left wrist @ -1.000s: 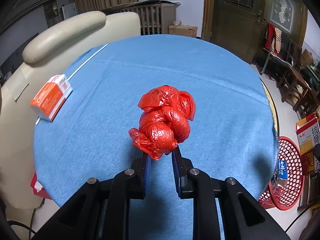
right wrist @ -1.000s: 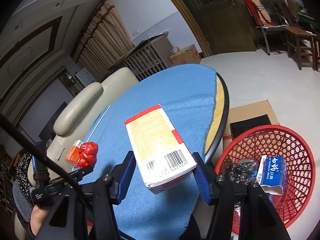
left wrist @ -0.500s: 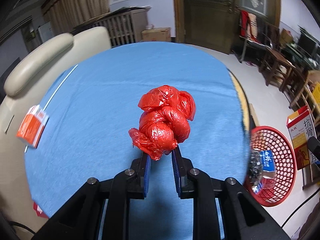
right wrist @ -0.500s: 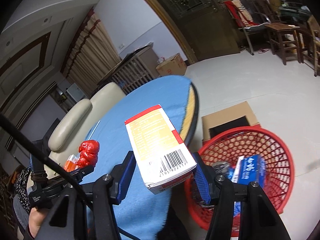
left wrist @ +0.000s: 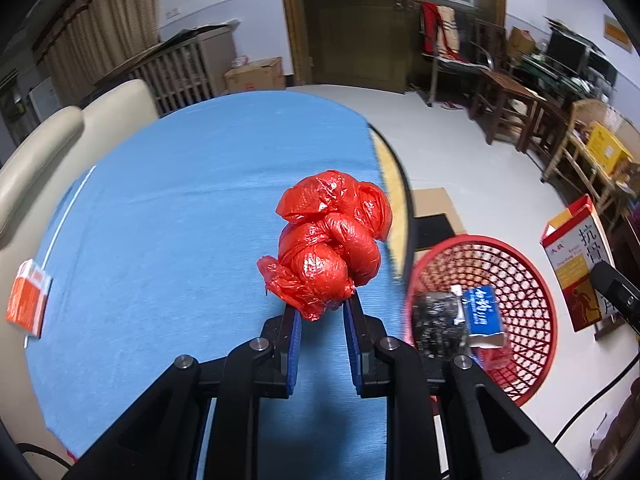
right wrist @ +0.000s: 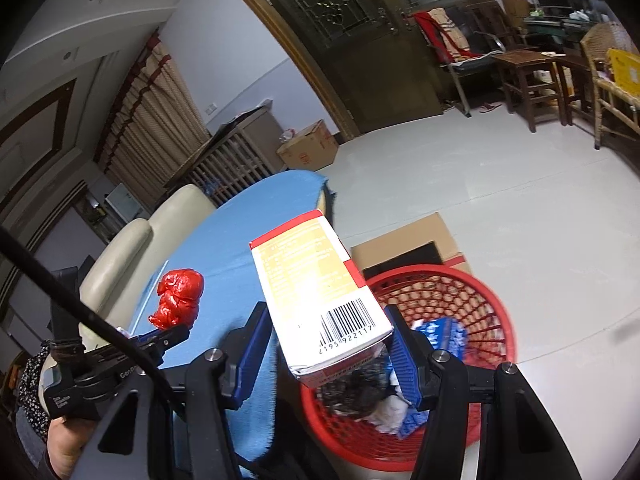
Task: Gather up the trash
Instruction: 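Carry the red bag and medicine box with both grippers over the basket, then open the right gripper to drop the medicine box into the basket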
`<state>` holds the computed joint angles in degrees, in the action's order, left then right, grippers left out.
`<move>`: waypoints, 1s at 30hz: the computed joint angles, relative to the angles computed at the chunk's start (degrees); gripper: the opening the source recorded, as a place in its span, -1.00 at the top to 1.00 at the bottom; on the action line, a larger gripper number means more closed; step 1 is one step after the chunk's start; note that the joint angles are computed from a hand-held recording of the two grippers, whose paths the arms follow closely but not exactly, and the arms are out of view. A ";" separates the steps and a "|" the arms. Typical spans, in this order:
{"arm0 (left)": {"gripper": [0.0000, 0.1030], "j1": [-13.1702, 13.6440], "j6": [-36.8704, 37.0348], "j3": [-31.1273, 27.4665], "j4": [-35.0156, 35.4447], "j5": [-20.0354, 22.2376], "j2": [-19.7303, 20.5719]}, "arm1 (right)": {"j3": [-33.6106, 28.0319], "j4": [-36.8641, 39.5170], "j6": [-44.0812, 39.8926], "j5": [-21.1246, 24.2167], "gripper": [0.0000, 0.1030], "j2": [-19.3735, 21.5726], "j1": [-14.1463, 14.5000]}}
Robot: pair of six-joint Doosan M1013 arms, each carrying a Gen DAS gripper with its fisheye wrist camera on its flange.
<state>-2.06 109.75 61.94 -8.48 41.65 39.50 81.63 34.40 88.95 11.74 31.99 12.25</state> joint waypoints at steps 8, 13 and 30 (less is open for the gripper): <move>0.58 -1.31 5.19 1.55 -3.57 0.17 -0.69 | 0.60 -15.45 15.48 1.20 -0.16 -0.49 -0.56; 0.58 -1.77 5.79 2.24 -4.02 0.09 -1.04 | 0.91 -18.40 18.58 1.78 -0.16 -0.70 -0.79; 0.58 -2.01 5.96 2.70 -4.19 0.69 -1.30 | 0.00 -21.19 21.00 2.97 -0.16 -0.26 -0.66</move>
<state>-4.07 115.71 64.64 -12.67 42.34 38.20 81.63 13.21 109.94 14.71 31.73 11.59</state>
